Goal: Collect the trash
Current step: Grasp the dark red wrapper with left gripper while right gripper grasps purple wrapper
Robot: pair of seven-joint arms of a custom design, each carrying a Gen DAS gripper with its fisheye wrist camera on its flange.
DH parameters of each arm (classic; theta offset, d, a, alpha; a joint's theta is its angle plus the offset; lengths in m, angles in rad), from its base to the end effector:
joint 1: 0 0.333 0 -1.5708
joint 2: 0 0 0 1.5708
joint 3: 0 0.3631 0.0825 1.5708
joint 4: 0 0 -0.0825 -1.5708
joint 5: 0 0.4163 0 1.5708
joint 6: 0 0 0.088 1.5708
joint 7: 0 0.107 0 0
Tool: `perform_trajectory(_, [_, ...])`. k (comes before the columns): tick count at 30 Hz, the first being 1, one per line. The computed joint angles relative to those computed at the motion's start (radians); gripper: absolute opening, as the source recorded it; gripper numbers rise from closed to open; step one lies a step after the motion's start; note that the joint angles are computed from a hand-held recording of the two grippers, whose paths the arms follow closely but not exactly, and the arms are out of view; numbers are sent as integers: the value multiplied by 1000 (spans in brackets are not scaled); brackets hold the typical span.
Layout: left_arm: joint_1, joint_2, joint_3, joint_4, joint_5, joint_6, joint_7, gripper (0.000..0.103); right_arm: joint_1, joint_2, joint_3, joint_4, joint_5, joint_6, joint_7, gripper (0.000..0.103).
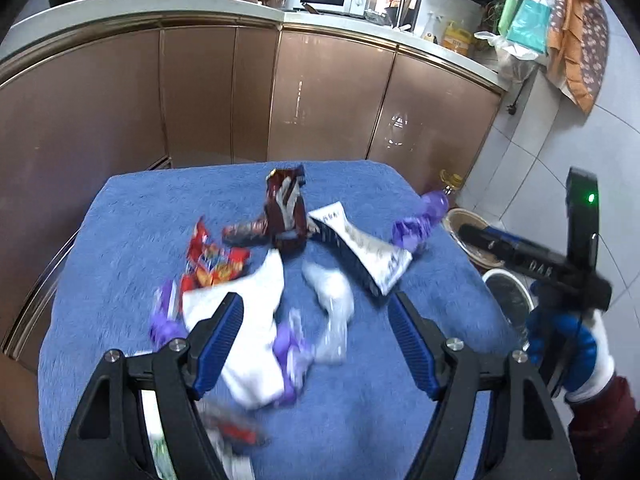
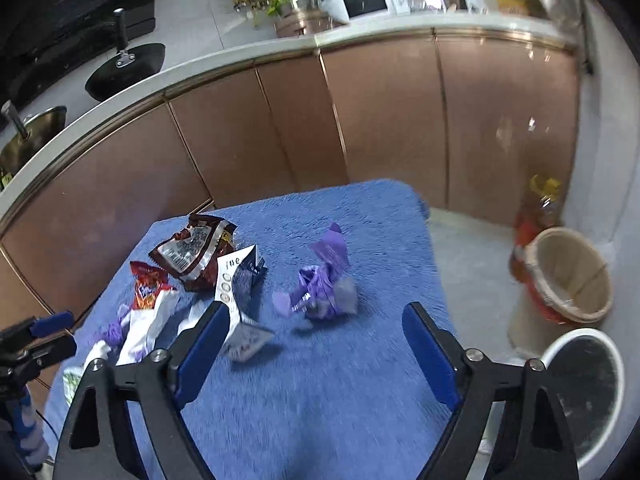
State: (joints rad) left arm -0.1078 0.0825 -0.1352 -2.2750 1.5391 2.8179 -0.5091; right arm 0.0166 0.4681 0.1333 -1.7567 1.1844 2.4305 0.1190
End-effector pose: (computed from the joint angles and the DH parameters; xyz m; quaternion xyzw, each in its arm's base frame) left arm 0.5289 -0.1814 0.3620 -0.7735 0.4923 -0.2887 0.2756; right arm 0.7202 0.1003 0.3496 -0.8158 0.3782 -0.0198 0.4371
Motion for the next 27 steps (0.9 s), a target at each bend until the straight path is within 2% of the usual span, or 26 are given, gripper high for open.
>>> perform_trajectory(5, [33, 81, 29, 95, -184, 7, 252, 73, 20, 86, -1, 110, -75, -13, 78, 86])
perform_trajectory(7, [41, 133, 35, 151, -293, -17, 397, 73, 22, 121, 6, 154, -101, -23, 114, 84])
perform_trajectory(9, [55, 186, 39, 204, -415, -21, 525, 73, 22, 157, 14, 200, -131, -51, 155, 79])
perform_trajectory(12, [60, 250, 48, 267, -545, -37, 651, 70, 31, 204, 18, 257, -184, -66, 208, 71])
perform_trajectory(14, [65, 278, 48, 289, -623, -29, 720, 57, 30, 225, 23, 284, -213, -92, 239, 58])
perform_trajectory(15, [76, 301, 39, 306, -680, -33, 769, 46, 29, 234, 25, 294, -226, -100, 249, 48])
perform_trajectory(16, [80, 311, 36, 312, -720, -34, 800, 35, 30, 242, 25, 301, -238, -102, 257, 42])
perform_trajectory(17, [82, 323, 35, 320, -757, -35, 826, 29, 26, 243, 31, 301, -238, -102, 256, 32])
perform_trajectory(18, [83, 331, 35, 322, -790, -29, 843, 21, 13, 243, 42, 302, -228, -115, 249, 29])
perform_trajectory(20, [64, 333, 60, 317, -803, -17, 833, 16, -4, 235, 55, 295, -209, -130, 232, 19])
perform_trajectory(24, [4, 298, 132, 283, -726, 23, 719, 10, -35, 188, 74, 244, -143, -144, 162, 19])
perform_trajectory(27, [-17, 249, 157, 243, -657, 42, 632, 10, -59, 133, 74, 188, -80, -167, 107, 18])
